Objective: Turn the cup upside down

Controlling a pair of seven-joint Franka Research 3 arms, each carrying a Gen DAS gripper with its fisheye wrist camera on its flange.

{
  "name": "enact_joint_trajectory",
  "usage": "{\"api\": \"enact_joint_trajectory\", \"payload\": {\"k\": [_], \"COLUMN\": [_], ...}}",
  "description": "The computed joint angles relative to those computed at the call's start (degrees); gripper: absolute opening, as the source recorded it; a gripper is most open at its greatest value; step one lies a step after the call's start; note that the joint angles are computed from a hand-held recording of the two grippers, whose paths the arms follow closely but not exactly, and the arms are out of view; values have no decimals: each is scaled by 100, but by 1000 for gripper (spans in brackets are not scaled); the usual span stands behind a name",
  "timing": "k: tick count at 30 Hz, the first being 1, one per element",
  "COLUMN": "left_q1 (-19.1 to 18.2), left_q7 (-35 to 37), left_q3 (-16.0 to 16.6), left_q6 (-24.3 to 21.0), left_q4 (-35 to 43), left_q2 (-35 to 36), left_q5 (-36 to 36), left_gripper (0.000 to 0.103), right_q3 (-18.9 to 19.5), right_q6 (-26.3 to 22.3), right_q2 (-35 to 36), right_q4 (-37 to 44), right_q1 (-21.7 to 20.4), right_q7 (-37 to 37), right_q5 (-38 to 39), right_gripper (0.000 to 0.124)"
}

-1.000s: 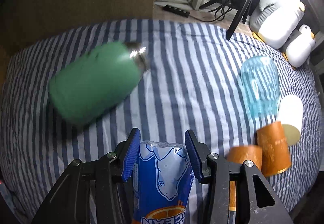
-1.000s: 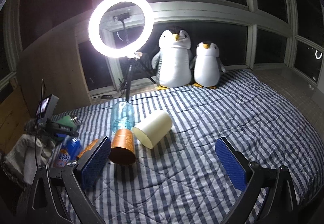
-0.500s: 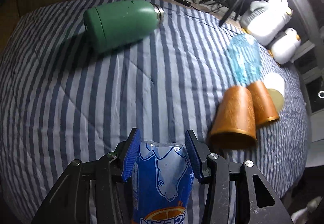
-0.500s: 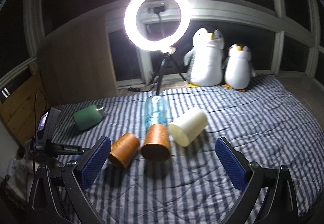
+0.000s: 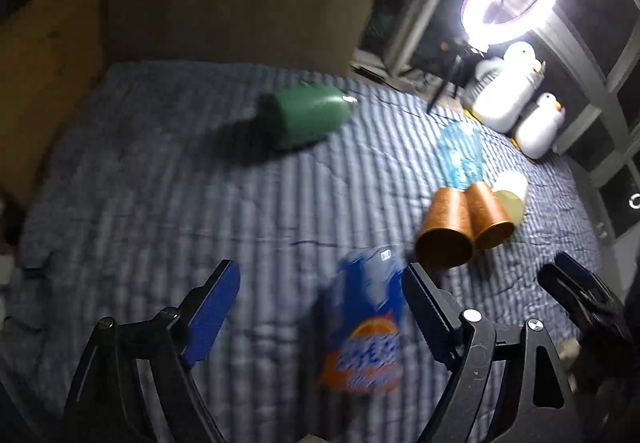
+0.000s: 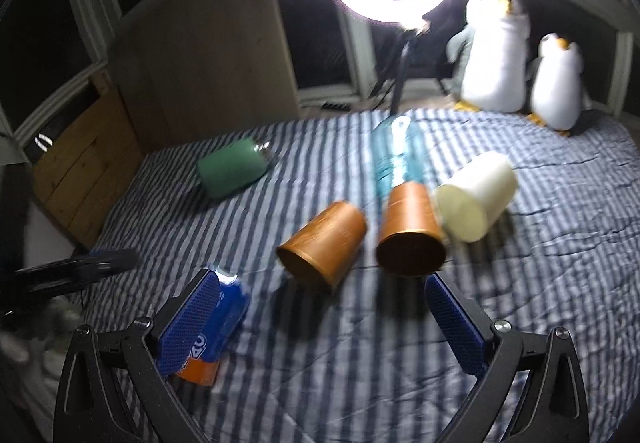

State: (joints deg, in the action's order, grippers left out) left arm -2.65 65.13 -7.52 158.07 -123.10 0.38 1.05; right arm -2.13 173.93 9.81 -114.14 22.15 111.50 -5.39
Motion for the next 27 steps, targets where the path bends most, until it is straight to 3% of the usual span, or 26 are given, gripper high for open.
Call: {"api": "enact_joint_trajectory", "payload": {"k": [5, 9, 16, 27], "left_q1": [240, 276, 311, 394], "left_q7": [-979, -916, -818, -742], "left_q3": [81, 247, 431, 471], "left_q6": [-58, 16, 274, 501], "left_q4": [-840, -1386, -1880, -2206], "left_q2": [-805, -1235, -1552, -1806], "left_q5": [1265, 1111, 777, 634], "left_gripper": [88, 88, 88, 88], "right_q3": [710, 1028, 956, 808], "right_q6": [-695, -1532, -2475, -3305], "right_q2": [501, 1013, 1597, 2363], "right_q4": [637, 1357, 2178, 3366], "right_q1": [-375, -535, -431, -179], "right_q7": [-1066, -1643, -1730, -1670], "right_q5": [1278, 2194, 2740, 2419], "right_gripper": [101, 101, 102, 101]}}
